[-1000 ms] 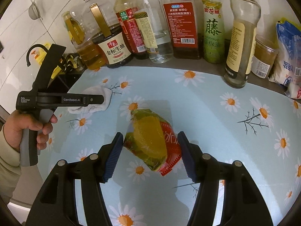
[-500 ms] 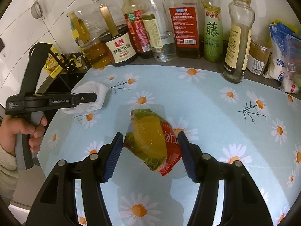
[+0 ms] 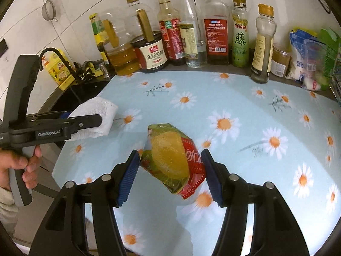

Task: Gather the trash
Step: 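Carry the snack packet and white towel down over the black bin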

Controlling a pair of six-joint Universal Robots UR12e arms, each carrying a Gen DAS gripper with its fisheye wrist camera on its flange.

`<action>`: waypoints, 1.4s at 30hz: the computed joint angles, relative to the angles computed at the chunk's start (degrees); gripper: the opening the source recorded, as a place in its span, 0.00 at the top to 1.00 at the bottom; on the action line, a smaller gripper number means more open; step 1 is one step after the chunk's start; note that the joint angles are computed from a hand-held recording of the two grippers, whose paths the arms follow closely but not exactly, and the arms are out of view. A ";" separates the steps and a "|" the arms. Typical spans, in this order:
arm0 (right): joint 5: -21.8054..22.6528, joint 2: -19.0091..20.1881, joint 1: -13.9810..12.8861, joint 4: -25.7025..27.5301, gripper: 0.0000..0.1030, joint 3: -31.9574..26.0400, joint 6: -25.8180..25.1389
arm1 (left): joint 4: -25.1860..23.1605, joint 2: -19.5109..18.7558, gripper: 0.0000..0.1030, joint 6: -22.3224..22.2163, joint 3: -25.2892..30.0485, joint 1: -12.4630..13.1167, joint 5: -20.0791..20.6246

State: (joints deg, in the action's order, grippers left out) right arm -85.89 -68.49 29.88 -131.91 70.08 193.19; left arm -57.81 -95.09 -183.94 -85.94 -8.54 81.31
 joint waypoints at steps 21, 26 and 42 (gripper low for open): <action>-8.83 -3.76 10.22 -1.43 0.42 6.19 12.64 | -1.22 15.02 0.56 9.46 -15.39 5.49 -9.71; -10.11 -4.23 12.05 -0.26 0.42 7.31 15.10 | -3.25 17.43 0.56 10.85 -18.16 6.76 -11.68; -3.04 -3.45 13.23 -0.06 0.42 10.19 19.61 | -9.40 20.30 0.56 11.73 -23.56 9.85 -12.73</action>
State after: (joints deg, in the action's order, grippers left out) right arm -88.93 -71.93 43.11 -131.97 80.27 212.80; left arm -67.21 -74.79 -172.21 -109.50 1.31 68.58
